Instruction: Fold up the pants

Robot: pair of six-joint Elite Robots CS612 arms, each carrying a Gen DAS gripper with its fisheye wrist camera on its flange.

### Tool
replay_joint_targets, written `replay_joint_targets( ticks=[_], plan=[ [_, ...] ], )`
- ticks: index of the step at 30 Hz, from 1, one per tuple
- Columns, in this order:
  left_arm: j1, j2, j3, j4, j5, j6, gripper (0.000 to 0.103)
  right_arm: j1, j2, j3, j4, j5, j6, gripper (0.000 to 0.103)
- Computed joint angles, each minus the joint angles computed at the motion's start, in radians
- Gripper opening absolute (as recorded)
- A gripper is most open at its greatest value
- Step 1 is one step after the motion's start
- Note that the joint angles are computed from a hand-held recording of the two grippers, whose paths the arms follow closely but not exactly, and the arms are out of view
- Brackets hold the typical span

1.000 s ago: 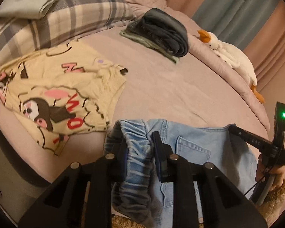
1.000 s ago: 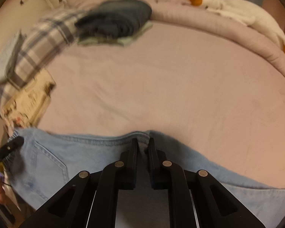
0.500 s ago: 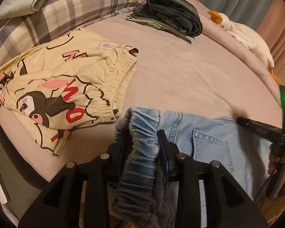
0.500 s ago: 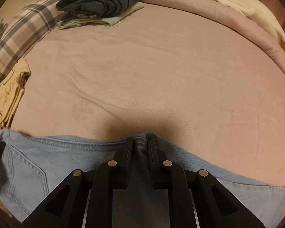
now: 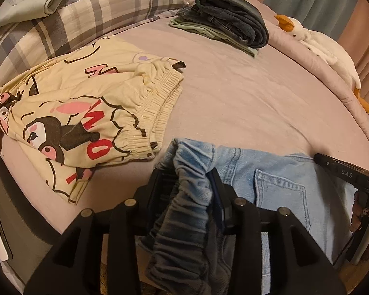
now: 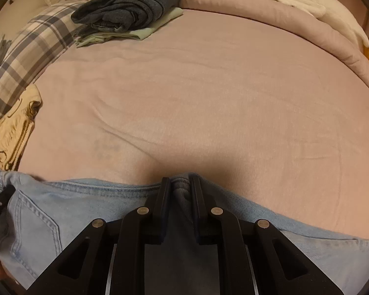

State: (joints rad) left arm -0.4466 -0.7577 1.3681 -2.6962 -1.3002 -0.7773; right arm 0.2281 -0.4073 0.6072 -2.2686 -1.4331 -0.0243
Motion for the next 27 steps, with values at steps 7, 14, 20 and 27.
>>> replay_joint_targets(
  ticks=[7,14,20,27],
  plan=[
    [-0.003,0.003,0.001,-0.011,0.013,-0.009,0.041,0.004,0.002,-0.002,-0.009,-0.012,0.014,0.012],
    [-0.001,0.006,-0.007,0.002,0.013,-0.006,0.041,0.006,-0.001,0.005,-0.017,-0.026,0.013,0.012],
    [-0.005,0.011,-0.017,0.021,0.031,-0.012,0.041,0.015,0.008,-0.008,-0.026,-0.071,-0.012,0.013],
    [0.001,-0.019,-0.039,0.106,-0.01,-0.027,0.043,0.021,0.004,0.011,-0.1,-0.112,-0.062,0.017]
  ],
)
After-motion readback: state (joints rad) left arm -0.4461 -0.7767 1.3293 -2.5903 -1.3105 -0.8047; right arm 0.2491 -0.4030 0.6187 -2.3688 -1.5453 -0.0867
